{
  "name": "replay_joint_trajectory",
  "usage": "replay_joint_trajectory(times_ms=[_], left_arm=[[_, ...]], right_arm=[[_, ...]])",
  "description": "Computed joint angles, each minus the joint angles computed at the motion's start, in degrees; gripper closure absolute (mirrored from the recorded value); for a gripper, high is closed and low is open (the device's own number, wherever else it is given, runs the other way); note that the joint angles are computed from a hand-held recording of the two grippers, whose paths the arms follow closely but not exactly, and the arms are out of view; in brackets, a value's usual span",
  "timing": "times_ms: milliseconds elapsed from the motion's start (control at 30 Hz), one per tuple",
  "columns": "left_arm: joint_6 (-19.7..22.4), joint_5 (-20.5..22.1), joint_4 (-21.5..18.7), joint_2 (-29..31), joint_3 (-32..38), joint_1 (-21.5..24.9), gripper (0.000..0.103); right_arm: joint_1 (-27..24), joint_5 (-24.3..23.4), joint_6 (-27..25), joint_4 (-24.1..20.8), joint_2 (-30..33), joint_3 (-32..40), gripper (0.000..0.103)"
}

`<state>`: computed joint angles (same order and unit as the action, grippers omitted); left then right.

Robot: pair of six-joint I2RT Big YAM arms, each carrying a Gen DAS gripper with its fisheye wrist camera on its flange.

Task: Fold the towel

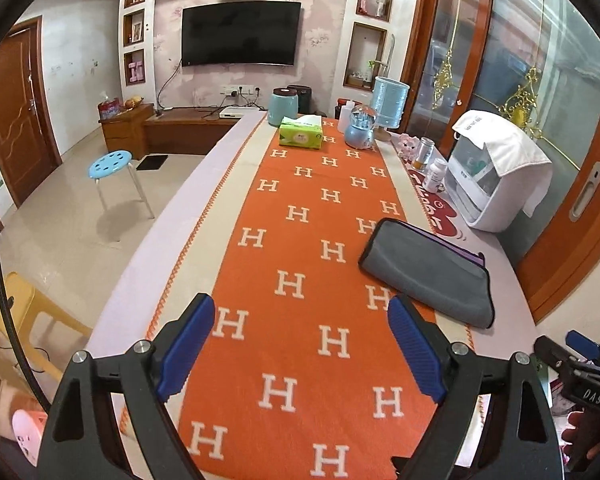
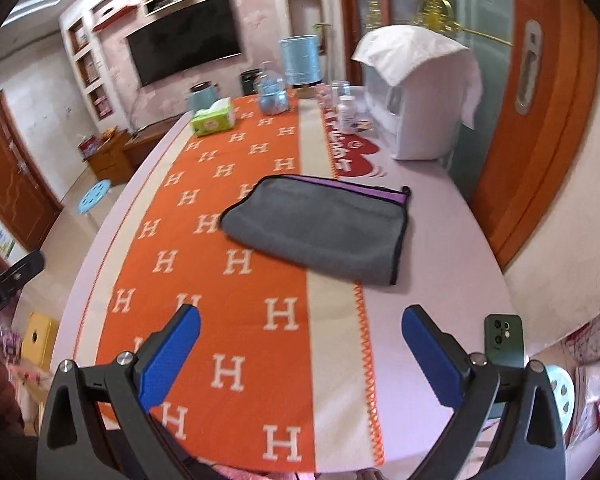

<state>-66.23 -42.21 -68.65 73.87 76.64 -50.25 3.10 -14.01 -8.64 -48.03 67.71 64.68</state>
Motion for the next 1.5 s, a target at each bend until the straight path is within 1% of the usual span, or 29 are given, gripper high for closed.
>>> replay_joint_trajectory(times_ms=[67,167,300,333,367,400,500,533,600,733,867,967,1133,1367,1500], left_arm=[[-2.8,-0.3,-2.8,0.8,1.3,-1.4,0.015],[-7.0,-0.7,-8.6,2.3,4.0,-3.1,0.015],[-9.2,1.1,-12.7,3.0,5.9,-4.4,0.014],[-9.0,1.8,-12.7,3.0,6.1,-4.8,0.014],[-8.5,2.2,-11.8,2.7,5.8,-5.2,0.012],[-8.5,2.5,-11.3,2.7,5.5,-5.4,0.009],[-9.7,3.9,-11.3,3.1,5.3,-6.3,0.008],[-10.0,3.8,-11.8,3.4,5.4,-6.7,0.007],[-11.0,3.2,-13.0,4.0,5.8,-7.6,0.001],[-13.5,2.2,-16.8,5.3,6.9,-8.5,0.001],[-14.2,0.5,-17.9,5.4,7.5,-9.0,0.001],[-13.5,-0.5,-18.6,5.9,8.2,-9.2,0.001],[-12.5,-1.1,-19.1,6.2,8.7,-8.9,0.001],[-10.8,-0.8,-19.2,6.1,8.7,-8.1,0.001],[-10.9,-0.9,-19.3,6.3,8.9,-8.1,0.001]], right_arm=[[0.1,-1.1,-1.1,-1.5,-1.0,0.0,0.002],[-0.1,-3.4,-1.6,-4.5,-1.8,0.6,0.002],[0.0,-5.0,-2.1,-8.3,-3.3,0.8,0.002],[0.0,-5.2,-2.0,-8.9,-3.5,0.8,0.002],[-0.1,-5.7,-1.6,-9.3,-4.2,0.4,0.002],[0.1,-5.8,-1.0,-9.0,-5.0,-0.3,0.001],[1.6,-3.8,0.1,-9.4,-6.3,-1.4,0.001],[2.0,-3.6,0.0,-9.4,-6.7,-1.7,0.000],[2.8,-3.1,-0.6,-9.4,-8.1,-2.8,0.000],[3.5,-1.8,-0.9,-9.3,-9.3,-3.8,0.000],[4.1,-1.1,-1.0,-8.9,-10.1,-4.2,0.000],[4.1,-1.0,-1.1,-8.9,-10.1,-4.3,0.000],[4.6,-1.0,-1.0,-8.7,-9.9,-3.9,0.000],[6.5,-0.1,0.2,-8.1,-9.2,-3.6,0.000],[7.5,0.3,1.0,-8.0,-8.9,-3.6,0.000]])
